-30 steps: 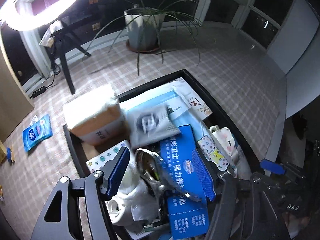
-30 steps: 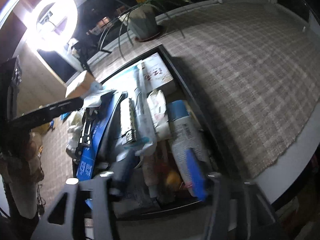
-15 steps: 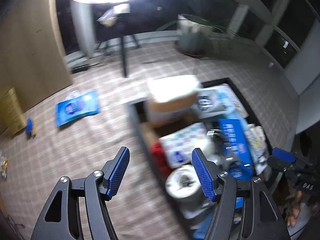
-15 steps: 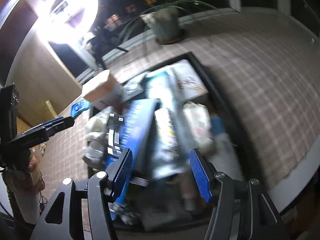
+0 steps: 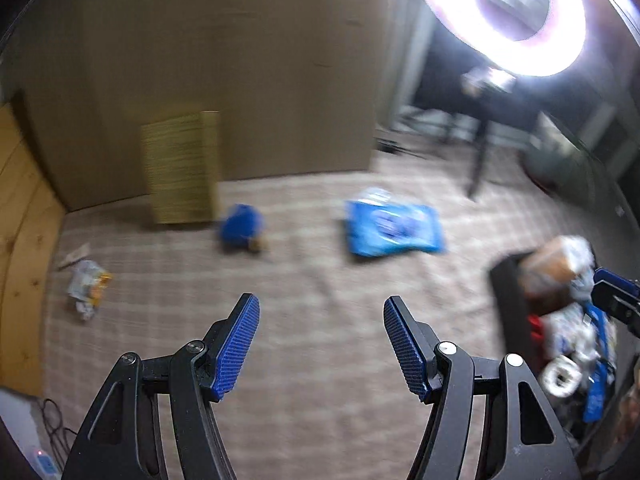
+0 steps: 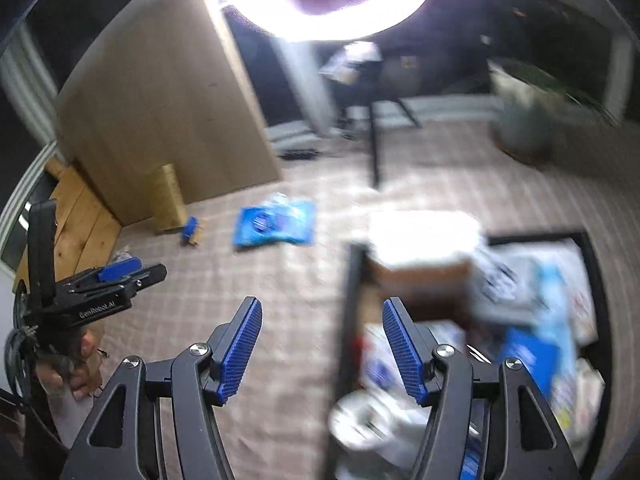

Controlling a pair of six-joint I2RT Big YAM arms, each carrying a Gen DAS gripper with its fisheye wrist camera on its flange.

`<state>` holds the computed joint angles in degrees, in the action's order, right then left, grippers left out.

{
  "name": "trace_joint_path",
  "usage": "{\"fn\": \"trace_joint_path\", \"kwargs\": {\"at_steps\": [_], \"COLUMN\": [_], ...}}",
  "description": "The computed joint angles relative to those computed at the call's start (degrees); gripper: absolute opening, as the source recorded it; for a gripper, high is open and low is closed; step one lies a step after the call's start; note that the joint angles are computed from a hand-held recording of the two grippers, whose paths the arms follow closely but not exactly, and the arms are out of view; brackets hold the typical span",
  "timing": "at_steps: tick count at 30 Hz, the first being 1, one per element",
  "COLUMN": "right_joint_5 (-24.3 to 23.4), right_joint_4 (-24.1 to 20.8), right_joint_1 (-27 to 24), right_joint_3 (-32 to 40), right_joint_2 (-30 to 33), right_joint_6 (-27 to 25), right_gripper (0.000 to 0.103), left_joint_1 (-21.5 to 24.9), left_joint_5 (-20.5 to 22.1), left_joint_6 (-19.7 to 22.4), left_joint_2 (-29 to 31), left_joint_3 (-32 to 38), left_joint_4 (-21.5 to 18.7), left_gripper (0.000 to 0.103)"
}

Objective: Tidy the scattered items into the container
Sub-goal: 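Move both tools toward the blue lid and yellow box by the wall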

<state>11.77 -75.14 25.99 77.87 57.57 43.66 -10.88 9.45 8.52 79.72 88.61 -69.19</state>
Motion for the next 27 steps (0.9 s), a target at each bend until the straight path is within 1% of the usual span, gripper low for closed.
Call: {"fn": "trace_joint_path", "kwargs": {"at_steps": [3, 5, 7, 9, 12, 16, 19, 21, 24, 27], "right_joint_5": [-1.5, -2.3, -3.4, -4.9, -7.0, -9.4, -10.9, -12.2, -14.0, -17.1], "right_joint_4": [4.3, 6.5, 8.4, 10.2, 11.8, 12.4, 12.8, 12.8, 13.2, 13.8], "right_joint_1": [0.5, 0.7, 0.7, 0.6, 0.6, 0.4, 0.2, -0.1, -0.5, -1.0], "right_joint_3": [4.9, 7.7, 11.2, 14.4, 19.7, 27.5, 32.4, 35.3, 38.1, 40.0], "right_joint_2": [8.0, 12.2, 17.3, 21.7, 28.3, 37.1, 42.4, 45.5, 48.7, 51.3], "right_joint_6": [-4.0, -6.1, -7.8, -9.3, -11.1, -12.8, -13.5, -13.5, -12.4, -10.9], "right_gripper": [0.059, 0.059, 0.059, 0.059, 0.059, 0.059, 0.059, 0.055, 0.053, 0.053], "left_joint_1": [5.1, 8.3, 10.3, 12.4, 14.2, 15.2, 15.3, 15.3, 15.3, 15.2], "left_joint_5": [1.1, 1.9, 1.7, 2.4, 4.0, 5.3, 6.4, 6.7, 7.8, 8.6], "left_joint_6": [1.1, 1.6, 2.0, 2.9, 4.1, 5.0, 5.8, 6.2, 7.3, 8.8], "left_joint_2": [3.5, 6.3, 8.4, 11.3, 15.4, 20.0, 22.8, 24.7, 27.0, 28.7], "left_joint_3": [2.5, 4.5, 5.8, 7.9, 11.1, 14.4, 16.4, 17.9, 19.9, 21.3], "left_joint_4": [1.4, 2.6, 4.2, 5.6, 6.0, 6.7, 7.2, 7.7, 7.6, 7.8], "left_gripper": [0.068, 0.068, 0.068, 0.068, 0.069, 0.07, 0.07, 0.07, 0.07, 0.07]}}
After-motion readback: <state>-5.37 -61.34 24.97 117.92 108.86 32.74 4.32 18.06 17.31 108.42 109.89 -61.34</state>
